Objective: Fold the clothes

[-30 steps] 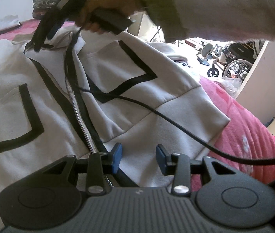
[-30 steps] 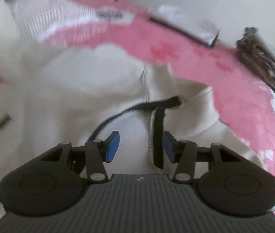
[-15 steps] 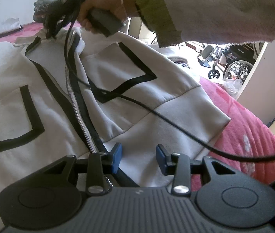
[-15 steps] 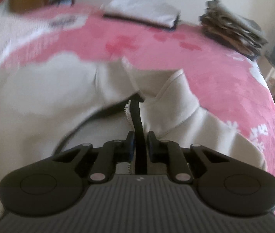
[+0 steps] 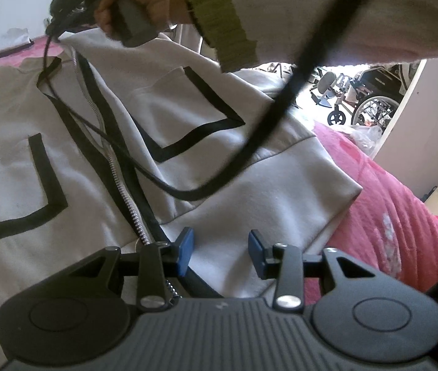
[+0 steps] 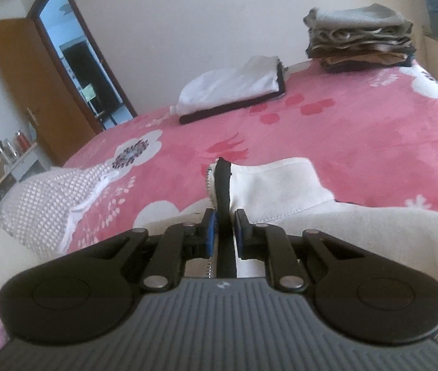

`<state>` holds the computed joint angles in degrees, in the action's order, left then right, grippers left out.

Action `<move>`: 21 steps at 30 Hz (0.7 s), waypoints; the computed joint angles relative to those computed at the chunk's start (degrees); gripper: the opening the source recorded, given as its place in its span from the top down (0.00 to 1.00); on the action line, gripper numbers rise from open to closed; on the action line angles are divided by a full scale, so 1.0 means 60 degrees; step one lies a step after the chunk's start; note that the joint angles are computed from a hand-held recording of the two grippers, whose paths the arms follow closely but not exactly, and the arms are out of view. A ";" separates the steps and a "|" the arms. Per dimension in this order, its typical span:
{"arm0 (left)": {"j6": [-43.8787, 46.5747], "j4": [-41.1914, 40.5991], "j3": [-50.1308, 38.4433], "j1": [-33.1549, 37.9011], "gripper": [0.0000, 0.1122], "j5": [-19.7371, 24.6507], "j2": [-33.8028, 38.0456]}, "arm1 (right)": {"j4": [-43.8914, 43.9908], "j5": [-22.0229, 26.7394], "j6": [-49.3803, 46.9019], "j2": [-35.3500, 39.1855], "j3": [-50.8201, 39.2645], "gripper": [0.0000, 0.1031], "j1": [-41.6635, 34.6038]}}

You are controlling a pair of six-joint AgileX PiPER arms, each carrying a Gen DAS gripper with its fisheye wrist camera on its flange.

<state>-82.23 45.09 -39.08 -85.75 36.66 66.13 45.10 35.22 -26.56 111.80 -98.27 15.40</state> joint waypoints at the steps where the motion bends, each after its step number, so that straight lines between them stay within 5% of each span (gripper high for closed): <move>1: 0.0028 -0.0040 0.0001 0.0033 0.65 -0.0032 -0.0008 | -0.0179 -0.0004 0.0098 0.0138 -0.0130 0.89 0.0103; 11: 0.0090 -0.0226 -0.0059 0.0106 0.65 -0.0128 0.0039 | -0.3268 0.0289 0.1927 0.1841 -0.1825 0.87 0.1094; 13: 0.0056 -0.0202 -0.0038 0.0104 0.64 -0.0141 0.0045 | -0.3310 0.0446 0.2079 0.1992 -0.2104 0.85 0.1083; 15: -0.0030 -0.0140 -0.0022 0.0104 0.64 -0.0168 0.0079 | -0.3131 0.0983 0.2284 0.2039 -0.2565 0.74 0.0932; 17: -0.0095 -0.0116 -0.0036 0.0075 0.64 -0.0120 0.0078 | -0.2821 0.0697 0.2058 0.1497 -0.2067 0.59 0.0727; 21: -0.0157 -0.0105 -0.0084 -0.0047 0.64 0.0085 0.0028 | -0.1737 0.0471 0.1061 0.0149 -0.0881 0.58 0.0005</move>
<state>-83.18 44.46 -39.58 -86.03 37.17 66.30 34.67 38.04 -20.19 112.69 -103.55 15.43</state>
